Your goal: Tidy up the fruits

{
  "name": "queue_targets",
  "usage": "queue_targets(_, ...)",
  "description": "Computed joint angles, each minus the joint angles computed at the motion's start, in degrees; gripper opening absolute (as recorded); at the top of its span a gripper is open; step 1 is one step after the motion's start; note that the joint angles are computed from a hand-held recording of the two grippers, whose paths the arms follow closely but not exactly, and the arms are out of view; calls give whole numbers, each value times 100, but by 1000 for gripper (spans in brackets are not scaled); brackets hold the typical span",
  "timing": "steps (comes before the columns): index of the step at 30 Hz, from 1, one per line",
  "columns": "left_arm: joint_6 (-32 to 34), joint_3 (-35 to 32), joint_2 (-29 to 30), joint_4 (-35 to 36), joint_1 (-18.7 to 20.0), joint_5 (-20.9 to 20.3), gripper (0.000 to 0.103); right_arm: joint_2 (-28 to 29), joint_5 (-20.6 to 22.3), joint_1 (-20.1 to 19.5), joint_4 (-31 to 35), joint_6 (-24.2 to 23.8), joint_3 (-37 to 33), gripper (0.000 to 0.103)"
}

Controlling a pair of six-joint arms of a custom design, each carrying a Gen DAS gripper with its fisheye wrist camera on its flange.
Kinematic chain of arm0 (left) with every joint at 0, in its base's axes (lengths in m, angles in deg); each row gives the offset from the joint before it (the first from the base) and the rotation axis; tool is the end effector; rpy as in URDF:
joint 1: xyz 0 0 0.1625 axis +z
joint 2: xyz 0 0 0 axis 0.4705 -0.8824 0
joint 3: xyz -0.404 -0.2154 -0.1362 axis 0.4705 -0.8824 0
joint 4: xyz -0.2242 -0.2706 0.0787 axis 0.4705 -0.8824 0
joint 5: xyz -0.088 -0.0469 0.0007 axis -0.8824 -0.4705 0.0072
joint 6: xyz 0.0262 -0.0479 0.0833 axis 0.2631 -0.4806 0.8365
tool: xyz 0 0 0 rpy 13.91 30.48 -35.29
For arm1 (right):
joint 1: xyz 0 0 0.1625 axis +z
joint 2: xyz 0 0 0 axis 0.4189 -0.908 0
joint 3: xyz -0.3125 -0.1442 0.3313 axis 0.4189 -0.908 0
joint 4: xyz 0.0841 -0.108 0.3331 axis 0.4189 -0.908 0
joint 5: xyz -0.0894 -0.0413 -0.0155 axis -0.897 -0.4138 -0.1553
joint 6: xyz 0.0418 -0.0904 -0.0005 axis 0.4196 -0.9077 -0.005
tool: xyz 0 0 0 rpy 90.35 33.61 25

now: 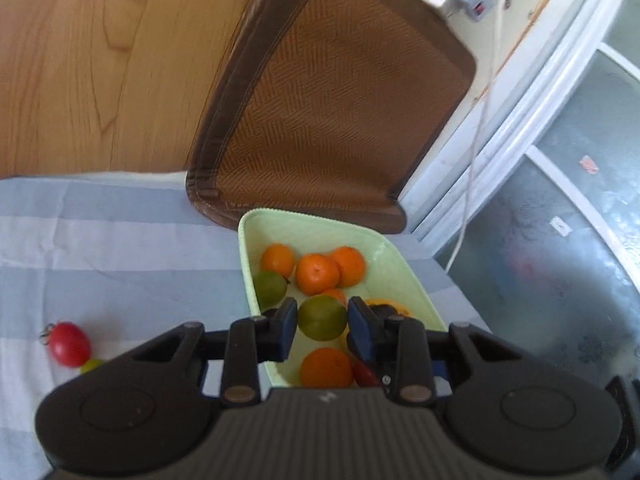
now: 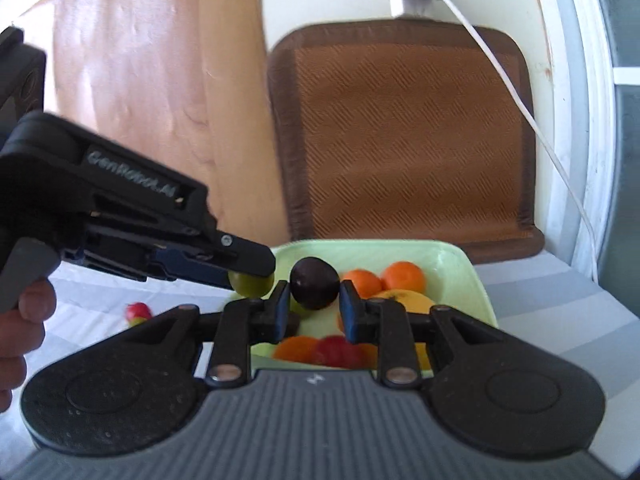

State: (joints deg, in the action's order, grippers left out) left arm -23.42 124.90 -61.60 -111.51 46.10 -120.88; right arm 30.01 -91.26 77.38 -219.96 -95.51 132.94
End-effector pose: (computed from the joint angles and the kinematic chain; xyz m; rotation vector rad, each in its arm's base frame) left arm -0.0175 -0.7093 0.2609 0.0789 2.5708 -1.2275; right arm 0.2817 -0.6880 -0.0245 1.3114 -2.2940 1.1103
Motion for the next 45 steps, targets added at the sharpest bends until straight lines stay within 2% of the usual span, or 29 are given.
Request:
queue_targets(1, 11, -68, 78, 12, 37, -34, 28, 44, -91, 3, -13, -88, -57, 30)
queue_targets(3, 35, -138, 169, 5, 73, -37, 33, 47, -16, -23, -43, -211, -58, 31)
queue_targets(6, 87, -200, 259, -143, 104, -77, 37, 2, 79, -62, -96, -193, -7, 37)
queue_targets(9, 13, -160, 206, -198, 94, -127, 38, -57, 167, -113, -309, -176, 129, 37)
queue_targets(12, 246, 194, -13, -839, 16, -51, 38, -83, 318, -172, -490, 96, 171, 37)
queue_targets(15, 546, 719, -365, -1618, -68, 313, 38, -141, 446, -220, -604, 485, 242, 37)
queue_targets(17, 622, 980, -584, -1890, -94, 814, 38, -193, 567, -244, -554, 722, 291, 37)
queue_targets(19, 431, 1124, -766, -1786, -53, 1286, 38, -259, 723, -258, -421, 840, 342, 37)
queue_targets(22, -34, 1232, -925, -1310, 138, 1460, 38, -363, 1019, -275, -243, 732, 502, 38)
queue_targets(24, -303, 1217, -937, -1030, 265, 1376, 48, -464, 1373, -301, 7, 459, 663, 38)
queue_targets(26, -509, 1157, -936, -841, 381, 1065, 50, -556, 1625, -313, 290, 0, 830, 39)
queue_targets(29, -619, 997, -872, -733, 478, 713, 50, -613, 1627, -271, 736, -664, 958, 39)
queue_targets(33, -610, 753, -682, -500, 520, 724, 50, -672, 1414, -213, 1341, -1057, 954, 39)
queue_targets(35, -520, 668, -583, -517, 513, 873, 49, -693, 1395, -202, 1466, -1152, 959, 39)
queue_targets(37, -551, 646, -555, -538, 540, 837, 47, -719, 1409, -200, 1514, -1206, 1000, 39)
queue_targets(38, -546, 664, -549, -584, 535, 849, 43, -729, 1400, -198, 1550, -1225, 1001, 39)
queue_targets(39, -528, 686, -535, -642, 522, 928, 33, -734, 1386, -192, 1575, -1238, 1000, 39)
queue_targets(40, -510, 704, -525, -671, 514, 1019, 31, -734, 1360, -178, 1589, -1246, 998, 39)
queue_targets(43, -671, 858, -594, -868, 615, 750, 30, -704, 1269, -152, 1673, -1181, 922, 39)
queue_targets(45, -796, 989, -674, -986, 672, 598, 30, -665, 1190, -127, 1923, -720, 774, 39)
